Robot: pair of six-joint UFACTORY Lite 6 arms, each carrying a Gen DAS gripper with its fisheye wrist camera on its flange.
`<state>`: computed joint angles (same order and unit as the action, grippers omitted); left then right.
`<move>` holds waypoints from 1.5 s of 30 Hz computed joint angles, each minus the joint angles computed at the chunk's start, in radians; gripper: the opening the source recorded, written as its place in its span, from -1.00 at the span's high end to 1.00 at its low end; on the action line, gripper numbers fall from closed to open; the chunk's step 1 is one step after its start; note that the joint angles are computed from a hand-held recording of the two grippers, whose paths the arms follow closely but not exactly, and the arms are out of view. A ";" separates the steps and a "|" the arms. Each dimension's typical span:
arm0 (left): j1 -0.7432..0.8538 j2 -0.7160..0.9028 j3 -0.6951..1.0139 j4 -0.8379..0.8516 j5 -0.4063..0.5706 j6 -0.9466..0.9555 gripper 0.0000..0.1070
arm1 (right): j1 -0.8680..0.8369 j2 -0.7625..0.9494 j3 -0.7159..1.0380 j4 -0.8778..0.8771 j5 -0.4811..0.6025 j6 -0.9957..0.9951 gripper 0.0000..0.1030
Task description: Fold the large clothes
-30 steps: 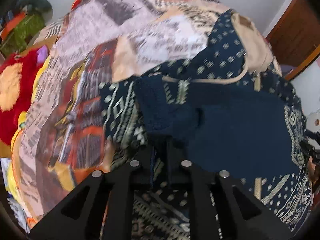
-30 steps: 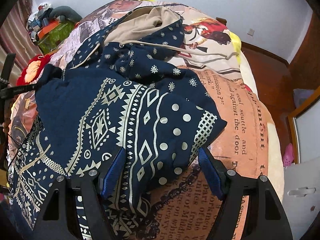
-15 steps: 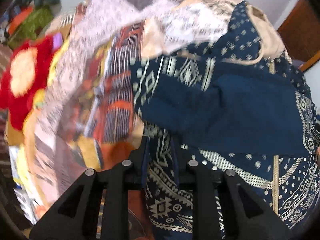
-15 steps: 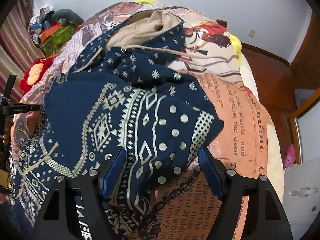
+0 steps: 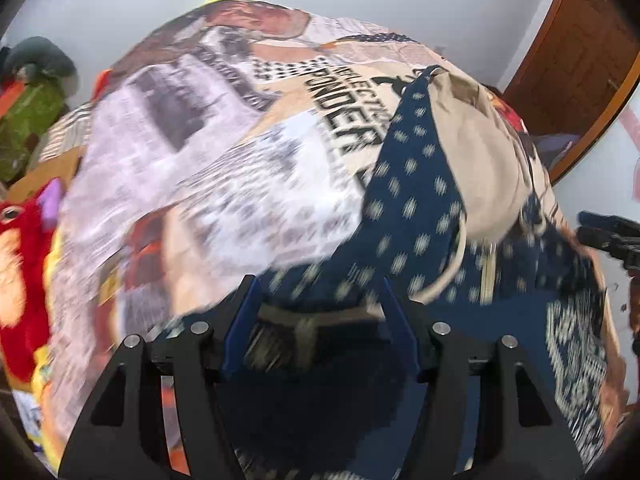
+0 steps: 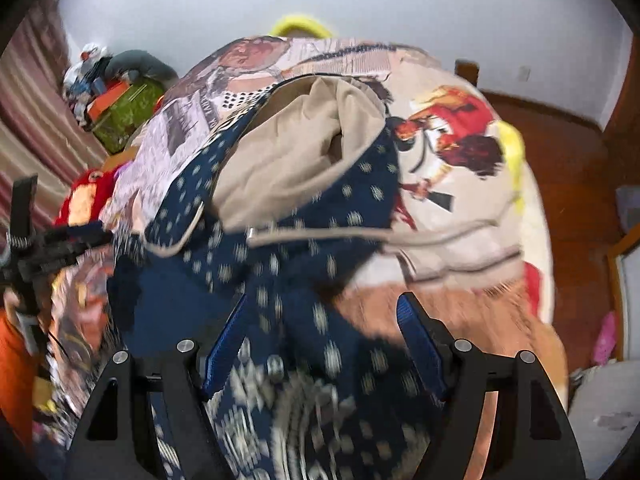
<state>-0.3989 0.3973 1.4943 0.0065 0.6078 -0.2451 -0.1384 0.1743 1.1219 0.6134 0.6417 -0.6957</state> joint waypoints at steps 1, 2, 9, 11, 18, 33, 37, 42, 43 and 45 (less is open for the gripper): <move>0.001 0.053 0.061 -0.025 -0.004 0.013 -0.15 | 0.016 0.074 0.064 -0.017 -0.008 0.031 -0.43; 0.003 0.093 0.102 -0.049 -0.015 0.027 -0.15 | 0.028 0.130 0.117 -0.037 -0.013 0.062 -0.43; -0.042 0.458 0.557 -0.029 0.071 0.019 -0.19 | 0.012 0.547 0.535 -0.012 0.062 0.136 -0.43; -0.042 0.486 0.597 -0.049 0.061 0.025 -0.19 | -0.004 0.624 0.612 0.032 0.111 0.124 -0.43; -0.047 0.574 0.750 -0.102 0.084 -0.015 0.86 | -0.001 0.599 0.551 0.181 0.079 -0.026 0.22; -0.066 -0.141 -0.006 -0.022 0.016 0.001 0.93 | 0.090 0.028 0.152 0.275 0.030 -0.204 0.83; -0.111 -0.361 -0.239 -0.001 0.035 -0.032 0.94 | 0.103 -0.229 -0.059 0.278 0.106 -0.223 0.83; -0.191 -0.599 -0.549 -0.001 0.057 -0.092 0.94 | 0.169 -0.541 -0.335 0.185 0.147 -0.136 0.83; -0.211 -0.635 -0.604 0.003 0.058 -0.107 0.94 | 0.196 -0.601 -0.397 0.152 0.146 -0.097 0.83; -0.256 -0.690 -0.701 0.024 0.053 -0.152 0.94 | 0.274 -0.713 -0.524 0.062 0.104 0.015 0.83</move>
<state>-0.6546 -0.2927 0.7930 0.0304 0.6607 -0.3972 0.1353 -0.5391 0.5978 0.6752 0.7459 -0.6808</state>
